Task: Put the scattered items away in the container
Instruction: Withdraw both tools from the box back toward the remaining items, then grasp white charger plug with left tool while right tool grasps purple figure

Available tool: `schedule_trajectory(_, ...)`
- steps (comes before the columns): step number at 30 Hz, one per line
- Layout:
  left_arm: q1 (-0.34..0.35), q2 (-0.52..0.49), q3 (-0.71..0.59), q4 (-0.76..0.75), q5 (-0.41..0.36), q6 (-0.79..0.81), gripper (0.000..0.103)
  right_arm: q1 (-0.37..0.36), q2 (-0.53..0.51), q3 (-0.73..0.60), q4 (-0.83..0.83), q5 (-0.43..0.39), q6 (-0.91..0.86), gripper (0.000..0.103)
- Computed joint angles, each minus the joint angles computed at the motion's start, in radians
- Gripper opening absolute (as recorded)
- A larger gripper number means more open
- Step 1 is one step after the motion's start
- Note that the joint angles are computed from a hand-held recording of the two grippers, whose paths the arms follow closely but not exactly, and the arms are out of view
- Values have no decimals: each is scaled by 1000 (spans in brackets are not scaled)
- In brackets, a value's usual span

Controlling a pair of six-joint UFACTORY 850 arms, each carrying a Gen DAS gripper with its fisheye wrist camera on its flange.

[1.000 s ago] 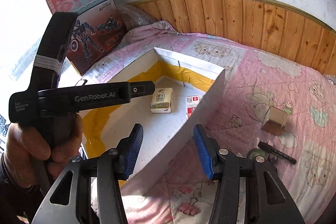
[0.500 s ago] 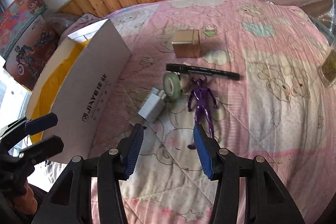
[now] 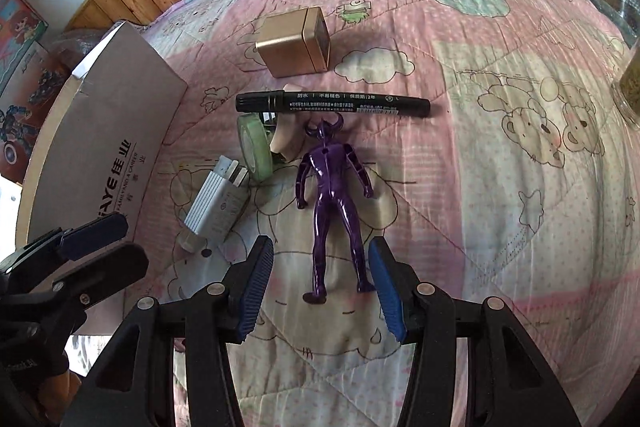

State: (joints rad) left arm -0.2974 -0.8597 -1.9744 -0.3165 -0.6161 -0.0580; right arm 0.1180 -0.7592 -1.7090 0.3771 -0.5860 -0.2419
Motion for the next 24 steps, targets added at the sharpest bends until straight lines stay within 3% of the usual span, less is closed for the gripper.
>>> schedule_trajectory(7,8,-112,-129,-37,-54,47,58,21,-78,-89,-130,31,46,52)
schedule_trajectory(17,1,-123,-146,-14,-39,80,50,34,-93,-127,-325,-5,86,48)
schedule_trajectory(20,-4,-118,-141,-34,-31,110,50,15,-94,-134,-234,-20,20,48)
schedule_trajectory(24,-3,-159,-192,0,-77,62,50,-38,-118,-164,101,-118,-176,48)
